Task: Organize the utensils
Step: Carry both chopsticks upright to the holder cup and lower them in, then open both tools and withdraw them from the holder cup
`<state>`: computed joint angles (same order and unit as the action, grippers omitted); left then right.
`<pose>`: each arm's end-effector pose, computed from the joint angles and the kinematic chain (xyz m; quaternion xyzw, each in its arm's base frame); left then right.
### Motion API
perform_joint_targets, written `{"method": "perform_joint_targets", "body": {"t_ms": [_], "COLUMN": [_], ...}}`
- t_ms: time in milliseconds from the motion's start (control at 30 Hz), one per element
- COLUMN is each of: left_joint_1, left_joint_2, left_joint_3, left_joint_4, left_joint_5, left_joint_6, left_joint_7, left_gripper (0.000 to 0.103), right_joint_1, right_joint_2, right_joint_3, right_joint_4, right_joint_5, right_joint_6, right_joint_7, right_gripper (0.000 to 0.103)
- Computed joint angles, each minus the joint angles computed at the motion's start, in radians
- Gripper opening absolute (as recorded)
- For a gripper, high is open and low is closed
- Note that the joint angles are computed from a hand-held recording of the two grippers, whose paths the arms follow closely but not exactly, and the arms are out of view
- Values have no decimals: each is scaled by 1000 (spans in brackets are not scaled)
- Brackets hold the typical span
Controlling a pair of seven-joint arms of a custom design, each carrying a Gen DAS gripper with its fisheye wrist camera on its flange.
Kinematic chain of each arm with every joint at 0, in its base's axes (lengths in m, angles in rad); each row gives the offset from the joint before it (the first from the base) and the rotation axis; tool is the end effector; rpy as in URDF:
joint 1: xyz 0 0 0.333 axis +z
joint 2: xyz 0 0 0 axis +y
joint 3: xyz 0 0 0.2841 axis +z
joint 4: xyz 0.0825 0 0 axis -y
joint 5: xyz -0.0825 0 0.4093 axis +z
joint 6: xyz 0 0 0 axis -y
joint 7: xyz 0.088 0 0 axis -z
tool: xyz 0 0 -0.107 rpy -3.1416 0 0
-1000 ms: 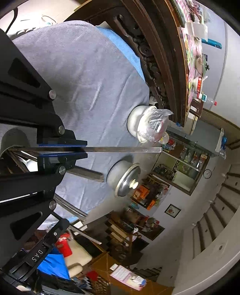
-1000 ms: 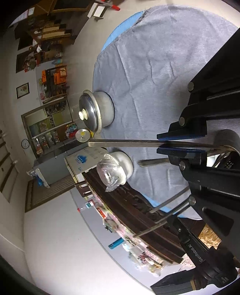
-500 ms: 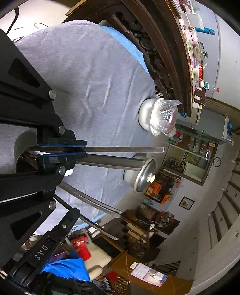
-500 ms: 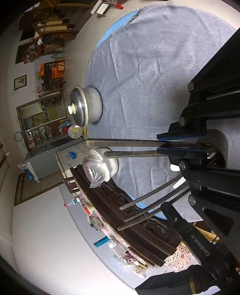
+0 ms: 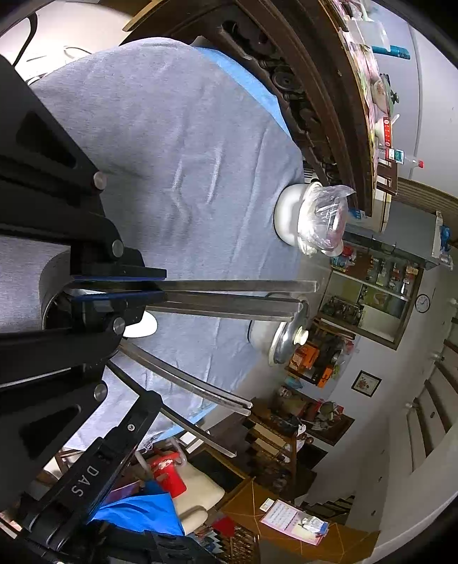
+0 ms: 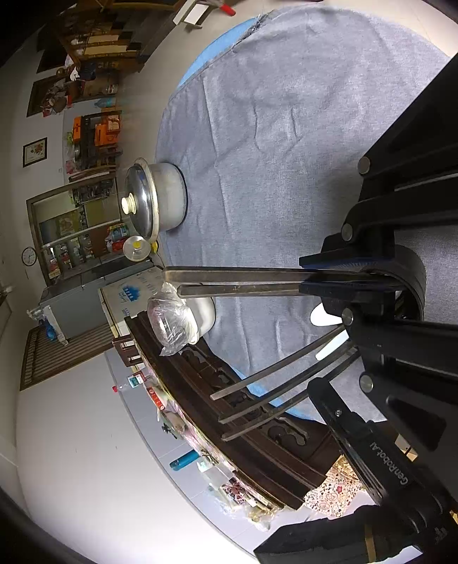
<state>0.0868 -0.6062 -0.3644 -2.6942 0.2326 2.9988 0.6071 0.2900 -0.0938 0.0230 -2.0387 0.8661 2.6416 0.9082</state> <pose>0.4246 -0.1389 0.4649 -0.7574 0.4833 -0.3728 0.2319 0.5763 0.1661 0.5167 -0.7347 0.5153 -0.0741 0.4350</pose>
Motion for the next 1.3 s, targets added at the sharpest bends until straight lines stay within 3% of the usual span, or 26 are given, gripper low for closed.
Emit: {"method": "perform_joint_targets", "body": {"t_ms": [467, 633, 700, 767, 833, 867, 967, 1167, 1300], "left_joint_1": [-39, -40, -41, -32, -23, -23, -37, -41, -46], "left_joint_2": [-14, -23, -33, -52, -73, -80, -104, -160, -171], "left_joint_3": [36, 42, 44, 35, 25, 25, 40, 57, 72], "left_joint_4": [-4, 5, 3, -3, -10, -12, -22, -48, -54], "left_joint_5": [-30, -34, -37, -34, -25, -23, -27, -39, -42], "left_joint_6": [-19, -52, -63, -72, -80, -83, -92, -117, -157], "left_joint_7": [32, 29, 23, 8, -5, -8, -6, -9, 10], "left_gripper": [5, 10, 26, 42, 50, 53, 57, 74, 76], "right_joint_1": [-2, -7, -7, -7, -4, -2, 3, 8, 9], "right_joint_2": [-2, -6, -12, -22, -33, -43, -59, -98, -115], "right_joint_3": [1, -3, -4, -6, -9, -11, -17, -33, -43], "right_joint_4": [6, 9, 8, 2, -6, -14, -23, -50, -73], "right_joint_5": [-17, -26, -27, -25, -19, -9, -10, -19, -47], "right_joint_6": [-31, -40, -39, -34, -29, -22, -20, -8, -17], "right_joint_7": [11, 25, 24, 20, 13, 3, -1, 4, 13], "right_gripper": [9, 12, 18, 31, 54, 57, 59, 64, 68]}}
